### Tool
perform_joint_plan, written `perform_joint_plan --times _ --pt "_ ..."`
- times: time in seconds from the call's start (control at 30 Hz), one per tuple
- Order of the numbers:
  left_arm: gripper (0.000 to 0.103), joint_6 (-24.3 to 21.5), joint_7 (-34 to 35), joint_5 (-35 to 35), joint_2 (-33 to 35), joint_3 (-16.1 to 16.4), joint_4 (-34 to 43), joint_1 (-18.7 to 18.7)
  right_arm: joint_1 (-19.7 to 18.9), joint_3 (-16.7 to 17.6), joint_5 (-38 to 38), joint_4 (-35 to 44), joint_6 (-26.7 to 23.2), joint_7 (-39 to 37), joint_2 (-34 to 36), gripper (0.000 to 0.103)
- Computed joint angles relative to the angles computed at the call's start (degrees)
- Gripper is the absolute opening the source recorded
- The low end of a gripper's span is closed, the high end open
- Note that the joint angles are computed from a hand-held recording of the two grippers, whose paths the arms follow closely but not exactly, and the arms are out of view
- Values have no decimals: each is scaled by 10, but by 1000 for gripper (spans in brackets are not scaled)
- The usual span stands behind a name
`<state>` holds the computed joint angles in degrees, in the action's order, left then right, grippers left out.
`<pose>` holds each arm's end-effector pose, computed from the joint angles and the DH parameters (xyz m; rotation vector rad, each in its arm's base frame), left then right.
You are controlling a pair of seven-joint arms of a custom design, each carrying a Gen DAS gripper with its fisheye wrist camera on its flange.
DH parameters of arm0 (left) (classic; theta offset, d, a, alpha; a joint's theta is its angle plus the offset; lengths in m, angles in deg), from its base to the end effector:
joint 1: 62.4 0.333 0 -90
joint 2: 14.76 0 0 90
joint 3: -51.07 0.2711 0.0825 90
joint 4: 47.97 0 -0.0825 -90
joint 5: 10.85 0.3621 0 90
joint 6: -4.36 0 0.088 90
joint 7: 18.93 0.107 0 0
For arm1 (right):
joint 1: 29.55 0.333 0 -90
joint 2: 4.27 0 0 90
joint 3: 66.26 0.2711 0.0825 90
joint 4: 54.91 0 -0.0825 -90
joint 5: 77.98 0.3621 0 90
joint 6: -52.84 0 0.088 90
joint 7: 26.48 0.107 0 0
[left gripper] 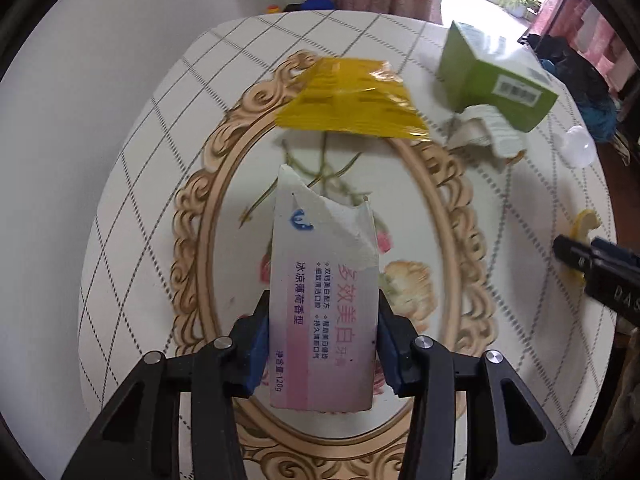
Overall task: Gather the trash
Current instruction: 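Grasp the pink-white tube box with left tool while right tool grasps the lemon peel, then carry the tube box and lemon peel over the bin and release both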
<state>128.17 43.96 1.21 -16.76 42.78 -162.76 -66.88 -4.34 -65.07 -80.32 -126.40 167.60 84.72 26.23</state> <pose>0.5342 -0.1131 0.4551 -2.1865 1.8823 -0.1339 0.6201 0.3015 0.4454 -2.1798 1.9727 -0.1585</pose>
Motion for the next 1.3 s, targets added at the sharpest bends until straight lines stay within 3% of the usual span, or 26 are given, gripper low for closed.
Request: perform_joint_plan --times 0.1,0.2,0.47,0.6,0.87,1.13,1.3 --pt "43 10 0 -4 -14 1 -22 2 18 -10 -32 20 -13 16 13 62" --pt "45 5 -3 -4 -18 1 -27 2 18 -11 -38 13 -4 21 7 38" --pt "43 14 17 -3 2 7 -8 11 11 -7 -31 14 -11 21 3 34" --pt "43 16 16 -2 0 2 2 7 2 0 -10 -30 11 23 -29 33" --pt "43 27 14 -6 -84 -12 -21 -16 -18 17 24 -178 89 20 -157 32" --pt "42 44 25 -13 -57 -35 76 -55 -63 24 63 -336 162 18 -334 32" --pt "42 58 42 -26 -18 -52 141 -85 -108 19 63 -401 172 15 -430 32"
